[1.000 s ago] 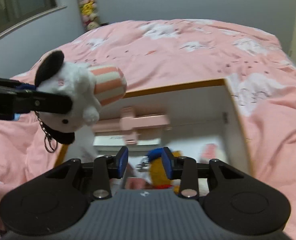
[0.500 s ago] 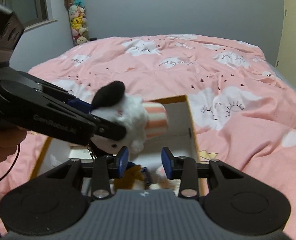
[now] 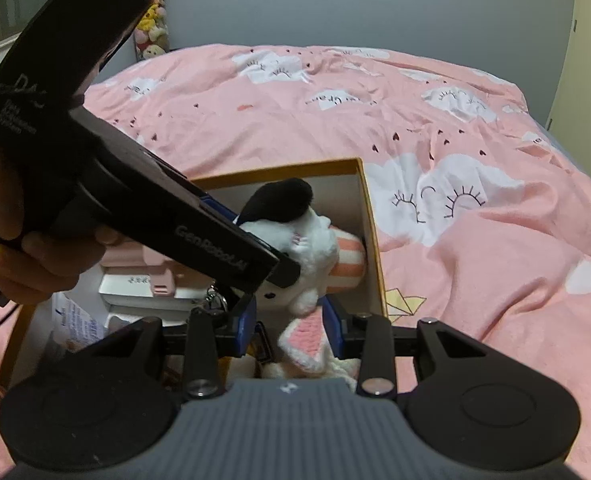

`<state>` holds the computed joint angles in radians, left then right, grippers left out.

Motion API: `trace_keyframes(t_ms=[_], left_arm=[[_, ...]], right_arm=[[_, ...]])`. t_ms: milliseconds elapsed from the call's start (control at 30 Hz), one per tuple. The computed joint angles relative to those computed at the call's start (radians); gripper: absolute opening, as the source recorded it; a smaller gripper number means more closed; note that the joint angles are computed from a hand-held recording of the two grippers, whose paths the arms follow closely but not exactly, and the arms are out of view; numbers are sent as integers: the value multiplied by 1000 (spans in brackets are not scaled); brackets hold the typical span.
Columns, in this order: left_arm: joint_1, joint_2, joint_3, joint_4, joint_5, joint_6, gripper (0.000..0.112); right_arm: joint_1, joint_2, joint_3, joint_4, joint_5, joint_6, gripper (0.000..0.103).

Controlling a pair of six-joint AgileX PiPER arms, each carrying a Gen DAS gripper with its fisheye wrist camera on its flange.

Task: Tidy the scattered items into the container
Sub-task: 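Lower the plush and tube into the box with both grippers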

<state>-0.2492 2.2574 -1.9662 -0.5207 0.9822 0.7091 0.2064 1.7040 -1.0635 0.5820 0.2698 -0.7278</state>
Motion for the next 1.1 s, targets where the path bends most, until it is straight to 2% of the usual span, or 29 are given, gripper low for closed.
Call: trace_keyframes(t_ms=[67,467,567,667,900,1100], left_arm=[[-8,19,-22,18,5,-19,62],[-43,-40,93,94,-121,-49,74],[-44,-88,160,92,-179,-24,78],[-43,-134,203,85,-207,-3,78],[-17,-308,368,37,-290,44,78],[10,-511,551,65,-410,-5,79]], right_arm=[[1,6,-3,-8,-5,7,40],[20,6,-1,-119,-30,125,45],[20,-3,6,-144,-33,157,46],[29,-19,17,-228,-47,247,49],[35,-85,57,-261,-57,316,57],[40,-170,100,-202,-45,302,63]])
